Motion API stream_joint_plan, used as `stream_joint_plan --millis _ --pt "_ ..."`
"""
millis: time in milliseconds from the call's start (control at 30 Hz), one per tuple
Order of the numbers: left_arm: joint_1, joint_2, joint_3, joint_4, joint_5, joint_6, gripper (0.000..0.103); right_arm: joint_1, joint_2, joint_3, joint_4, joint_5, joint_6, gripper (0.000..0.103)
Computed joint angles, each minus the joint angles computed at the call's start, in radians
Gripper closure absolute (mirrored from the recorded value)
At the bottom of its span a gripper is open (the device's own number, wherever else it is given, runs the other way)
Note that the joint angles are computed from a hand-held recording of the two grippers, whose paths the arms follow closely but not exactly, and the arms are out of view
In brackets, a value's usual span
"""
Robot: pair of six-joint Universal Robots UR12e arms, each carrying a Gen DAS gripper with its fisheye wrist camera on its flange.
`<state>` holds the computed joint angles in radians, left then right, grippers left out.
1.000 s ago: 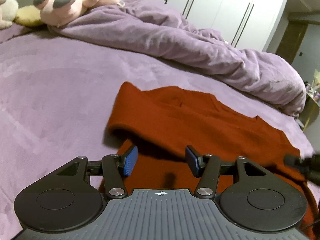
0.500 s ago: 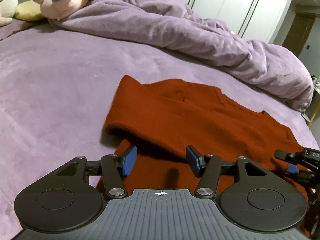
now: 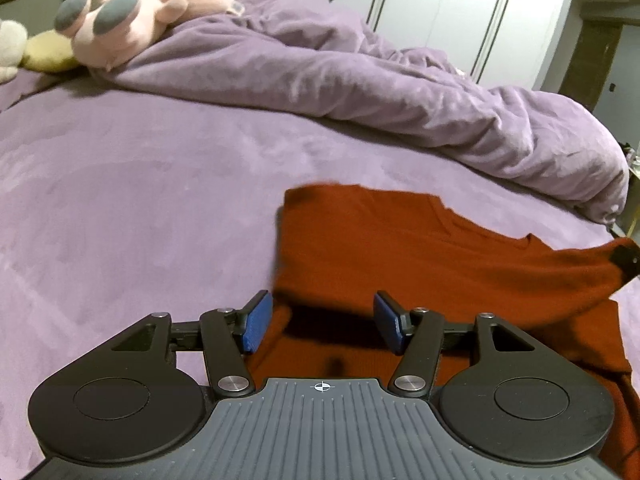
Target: Fold small clothes
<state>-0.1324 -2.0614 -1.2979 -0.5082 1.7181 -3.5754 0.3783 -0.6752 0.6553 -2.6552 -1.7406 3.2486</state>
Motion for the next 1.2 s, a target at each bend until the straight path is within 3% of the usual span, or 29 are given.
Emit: stream_joint_plan --millis 100,200,333,433,533,567,600,667,767,833,933,1000,1067,1100,1133,1200 --pt "-0.005 -0.023 0.028 -0.008 -0.007 0.028 0.039 -0.016 0.02 -0.04 0.093 -0.04 0.033 0.098" --pt "-0.009 -0.045 0.059 -0.046 -0.002 0.049 0.039 -0.051 -0.004 0.006 0.184 0.082 0.158 0.097" --pt "-0.008 -0.06 0.078 -0.077 0.005 0.055 0.039 -0.076 -0.051 0.114 0.145 0.167 0.273 0.092" --pt "-0.009 -0.064 0.084 -0.091 0.017 0.056 0.038 -0.091 -0.044 0.112 0.15 0.243 0.361 0.078" --pt "-0.01 -0.067 0.089 -0.102 0.031 0.06 0.039 -0.094 -0.031 0.096 0.153 0.285 0.384 0.08" --pt "-0.01 -0.067 0.09 -0.103 0.033 0.059 0.038 -0.086 -0.016 0.063 0.182 0.264 0.365 0.092" --pt "-0.011 -0.067 0.091 -0.101 0.035 0.059 0.039 -0.077 -0.005 0.034 0.214 0.223 0.315 0.097" --pt "-0.013 -0.068 0.091 -0.088 0.051 0.065 0.038 -0.051 0.025 -0.031 0.232 0.093 0.177 0.097" --pt "-0.015 -0.076 0.105 -0.088 0.058 0.079 0.038 -0.018 0.059 -0.077 0.18 -0.131 0.004 0.098" --pt "-0.014 -0.085 0.118 -0.1 0.056 0.08 0.038 -0.021 0.077 -0.116 0.229 -0.159 0.021 0.097" --pt "-0.012 -0.093 0.137 -0.156 0.047 0.064 0.039 -0.03 0.082 -0.124 0.29 -0.128 0.067 0.097" --pt "-0.011 -0.087 0.127 -0.151 0.041 0.049 0.039 -0.035 0.079 -0.126 0.338 -0.103 0.091 0.097" --pt "-0.013 -0.08 0.12 -0.138 0.047 0.061 0.039 -0.031 0.069 -0.115 0.335 -0.126 0.119 0.087" --pt "-0.015 -0.078 0.118 -0.126 0.051 0.07 0.039 -0.024 0.068 -0.12 0.347 -0.175 0.16 0.084" --pt "-0.017 -0.077 0.117 -0.104 0.046 0.083 0.038 -0.02 0.058 -0.101 0.323 -0.202 0.188 0.083" --pt "-0.02 -0.084 0.129 -0.081 0.023 0.111 0.038 -0.018 0.026 -0.03 0.206 -0.162 0.215 0.083"
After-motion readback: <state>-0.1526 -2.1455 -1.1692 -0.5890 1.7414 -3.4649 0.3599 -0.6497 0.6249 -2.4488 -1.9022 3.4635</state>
